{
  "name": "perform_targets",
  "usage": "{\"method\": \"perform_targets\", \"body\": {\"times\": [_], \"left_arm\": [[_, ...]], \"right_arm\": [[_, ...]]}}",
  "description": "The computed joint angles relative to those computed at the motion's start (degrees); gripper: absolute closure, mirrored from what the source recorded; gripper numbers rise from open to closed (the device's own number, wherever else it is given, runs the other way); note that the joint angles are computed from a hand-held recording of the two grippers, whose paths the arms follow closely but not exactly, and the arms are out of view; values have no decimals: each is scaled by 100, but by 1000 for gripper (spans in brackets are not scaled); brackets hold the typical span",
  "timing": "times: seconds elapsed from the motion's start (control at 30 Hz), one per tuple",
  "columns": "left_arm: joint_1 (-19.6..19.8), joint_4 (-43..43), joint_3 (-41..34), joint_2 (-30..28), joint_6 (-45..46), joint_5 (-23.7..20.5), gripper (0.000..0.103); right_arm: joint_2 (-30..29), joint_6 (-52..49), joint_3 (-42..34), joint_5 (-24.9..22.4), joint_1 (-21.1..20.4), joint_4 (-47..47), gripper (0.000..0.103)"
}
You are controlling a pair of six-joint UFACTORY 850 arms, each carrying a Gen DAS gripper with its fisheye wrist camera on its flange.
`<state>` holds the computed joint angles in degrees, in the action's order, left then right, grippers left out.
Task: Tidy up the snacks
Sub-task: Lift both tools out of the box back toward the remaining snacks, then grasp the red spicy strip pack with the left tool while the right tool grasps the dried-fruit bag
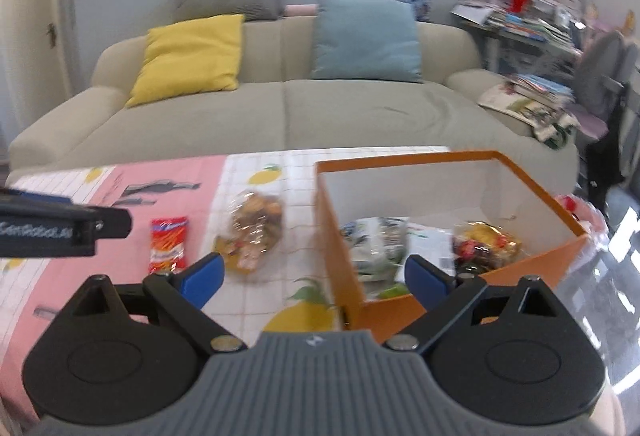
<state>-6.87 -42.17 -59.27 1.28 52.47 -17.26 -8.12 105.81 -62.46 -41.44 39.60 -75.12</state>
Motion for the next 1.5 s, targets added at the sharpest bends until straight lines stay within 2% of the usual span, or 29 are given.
{"method": "perform_targets", "body": {"times": [0.13, 0.3, 0.47, 0.57, 0.73, 1.0, 1.13, 1.27, 1.37, 1.5], "left_arm": [[181, -293, 21, -114, 383, 3, 30], [515, -781, -113, -385, 681, -402, 31], [679, -884, -220, -641, 803, -548, 31], [770, -957, -331, -809, 768, -637, 31], [887, -1088, -655, -1198, 760, -895, 31], [760, -217, -1373, -1921, -726, -1026, 27], [635, 339, -1711, -2249, -1365, -1020, 26], [591, 440, -2116, -2637, -1824, -1273, 26], [572, 639, -2449, -2932, -2437, -1484, 25], [480, 1092, -2887, -3315, -3216, -1689, 25]], "right_arm": [[-156, 28, -60, 269, 45, -189, 9], [-543, -337, -345, 422, 39, -93, 10], [-942, -672, -647, 669, -81, 13, 11], [-1208, -1068, -923, 859, -223, 258, 17], [-1574, -1577, -1360, 1103, -448, 669, 17], [-2289, -2647, -2238, 1272, -810, 1685, 16], [-2626, -3228, -2580, 1199, -942, 2170, 16], [-2793, -3316, -2748, 1368, -1084, 2544, 14], [-2920, -3111, -2901, 1300, -1131, 2431, 12], [-3090, -3365, -3134, 1291, -1172, 2627, 12]]}}
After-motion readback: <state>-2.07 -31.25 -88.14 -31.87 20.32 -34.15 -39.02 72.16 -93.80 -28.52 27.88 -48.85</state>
